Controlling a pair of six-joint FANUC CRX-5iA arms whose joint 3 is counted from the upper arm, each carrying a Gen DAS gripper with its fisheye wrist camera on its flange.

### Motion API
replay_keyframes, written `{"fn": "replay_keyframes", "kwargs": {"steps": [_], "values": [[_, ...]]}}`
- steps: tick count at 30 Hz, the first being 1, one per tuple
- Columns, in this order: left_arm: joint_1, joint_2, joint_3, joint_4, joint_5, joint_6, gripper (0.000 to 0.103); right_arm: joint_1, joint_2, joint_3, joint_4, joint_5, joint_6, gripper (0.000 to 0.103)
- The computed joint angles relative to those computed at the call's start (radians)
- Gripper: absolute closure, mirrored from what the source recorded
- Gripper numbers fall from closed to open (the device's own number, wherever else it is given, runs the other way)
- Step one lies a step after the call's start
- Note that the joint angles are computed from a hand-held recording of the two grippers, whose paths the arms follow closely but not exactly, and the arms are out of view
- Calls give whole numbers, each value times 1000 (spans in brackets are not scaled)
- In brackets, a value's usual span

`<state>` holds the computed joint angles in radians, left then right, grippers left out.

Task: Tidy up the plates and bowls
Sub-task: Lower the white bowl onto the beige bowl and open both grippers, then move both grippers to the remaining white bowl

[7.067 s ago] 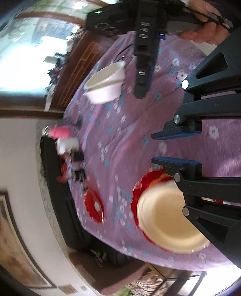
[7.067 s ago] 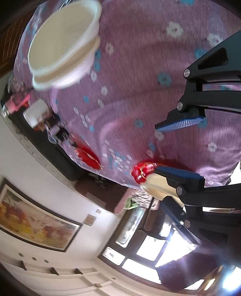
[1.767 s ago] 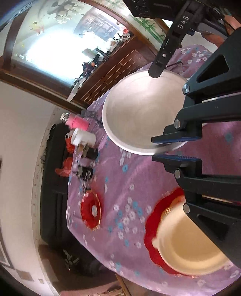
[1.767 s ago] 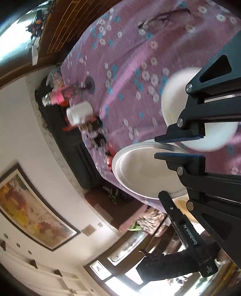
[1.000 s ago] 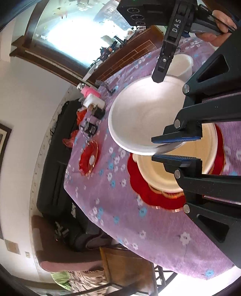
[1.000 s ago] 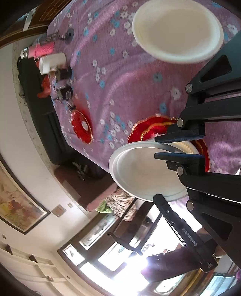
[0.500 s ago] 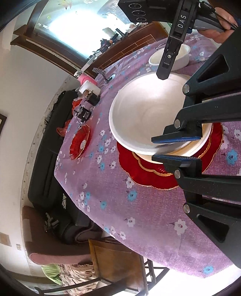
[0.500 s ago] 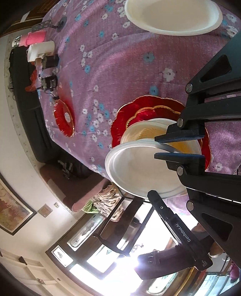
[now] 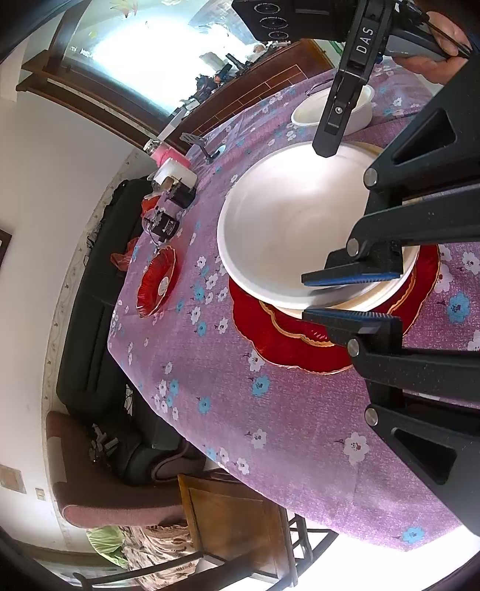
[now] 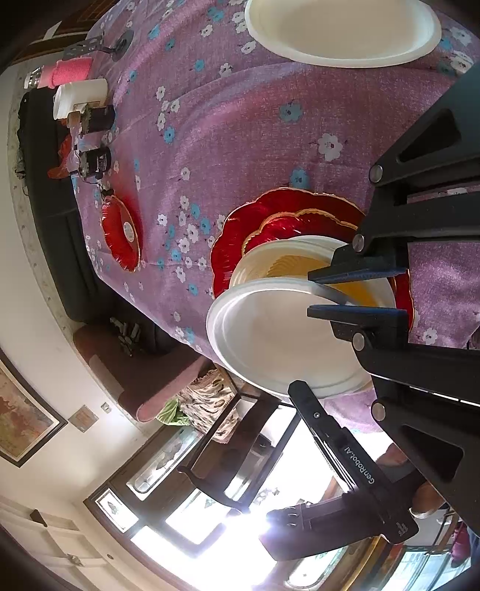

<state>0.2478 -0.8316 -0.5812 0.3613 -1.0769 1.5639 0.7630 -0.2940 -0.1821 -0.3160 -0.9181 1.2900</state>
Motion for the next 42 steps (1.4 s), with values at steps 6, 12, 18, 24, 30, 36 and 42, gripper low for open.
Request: {"fn": "replay_keyframes", "kwargs": {"steps": [6, 12, 18, 24, 30, 36, 42], "values": [[2, -2, 2, -3, -3, 1, 90, 6, -9, -7, 11, 8, -3, 83], [9, -9, 0, 1, -2, -5, 90, 4, -19, -13, 15, 16, -7, 76], [2, -13, 4, -4, 1, 3, 90, -6, -31, -16, 10, 23, -6, 68], [-54, -7, 29, -43, 20, 32, 90, -22, -78, -42, 31, 51, -24, 68], [-186, 41, 85, -129, 40, 115, 90, -111, -113, -59, -25, 50, 0, 68], [-426, 153, 198, -289, 62, 261, 90, -292, -157, -85, -154, 27, 81, 68], [-615, 314, 295, -334, 86, 310, 83, -486, -203, -113, -223, 1, 137, 68]]}}
